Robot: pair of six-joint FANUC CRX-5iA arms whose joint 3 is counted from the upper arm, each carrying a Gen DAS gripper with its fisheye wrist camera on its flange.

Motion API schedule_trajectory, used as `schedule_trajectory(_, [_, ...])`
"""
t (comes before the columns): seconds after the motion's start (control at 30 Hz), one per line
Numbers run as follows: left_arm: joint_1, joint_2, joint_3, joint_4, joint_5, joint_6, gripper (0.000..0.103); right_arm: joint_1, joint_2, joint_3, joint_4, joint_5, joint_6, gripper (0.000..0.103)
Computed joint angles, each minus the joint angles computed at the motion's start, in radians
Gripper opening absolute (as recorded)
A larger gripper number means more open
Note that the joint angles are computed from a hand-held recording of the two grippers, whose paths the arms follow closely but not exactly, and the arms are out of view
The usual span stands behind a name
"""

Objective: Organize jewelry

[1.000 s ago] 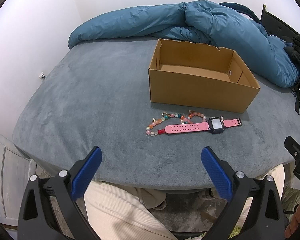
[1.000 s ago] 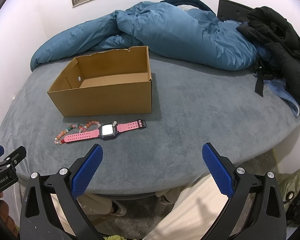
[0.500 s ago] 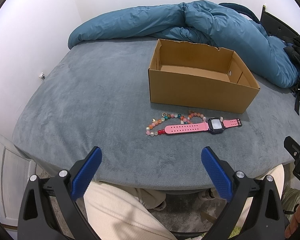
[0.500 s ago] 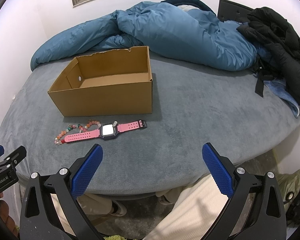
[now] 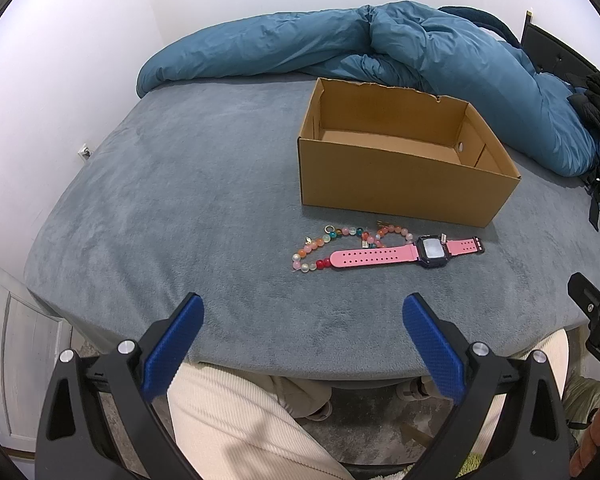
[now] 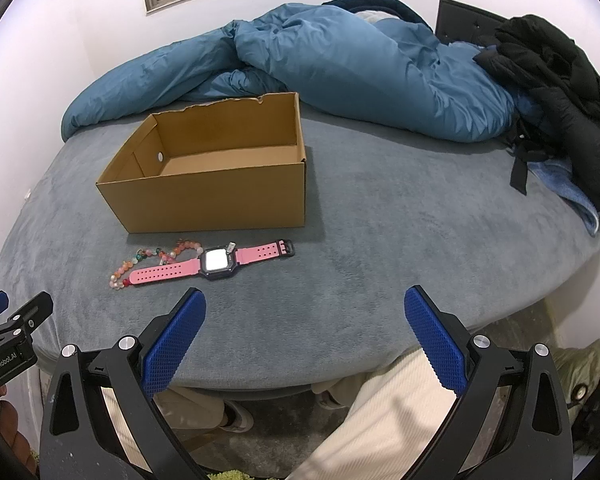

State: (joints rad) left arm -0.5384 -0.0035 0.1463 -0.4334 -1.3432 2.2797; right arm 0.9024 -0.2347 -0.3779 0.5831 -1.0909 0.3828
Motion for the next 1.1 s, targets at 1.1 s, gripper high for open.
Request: schedule_trajectory(1.1, [0.003,0.003,0.009,0.004,-0.002,-0.006,0.098,0.006,-0.004,-0.004,0.004,-0.004,-0.008,0.095])
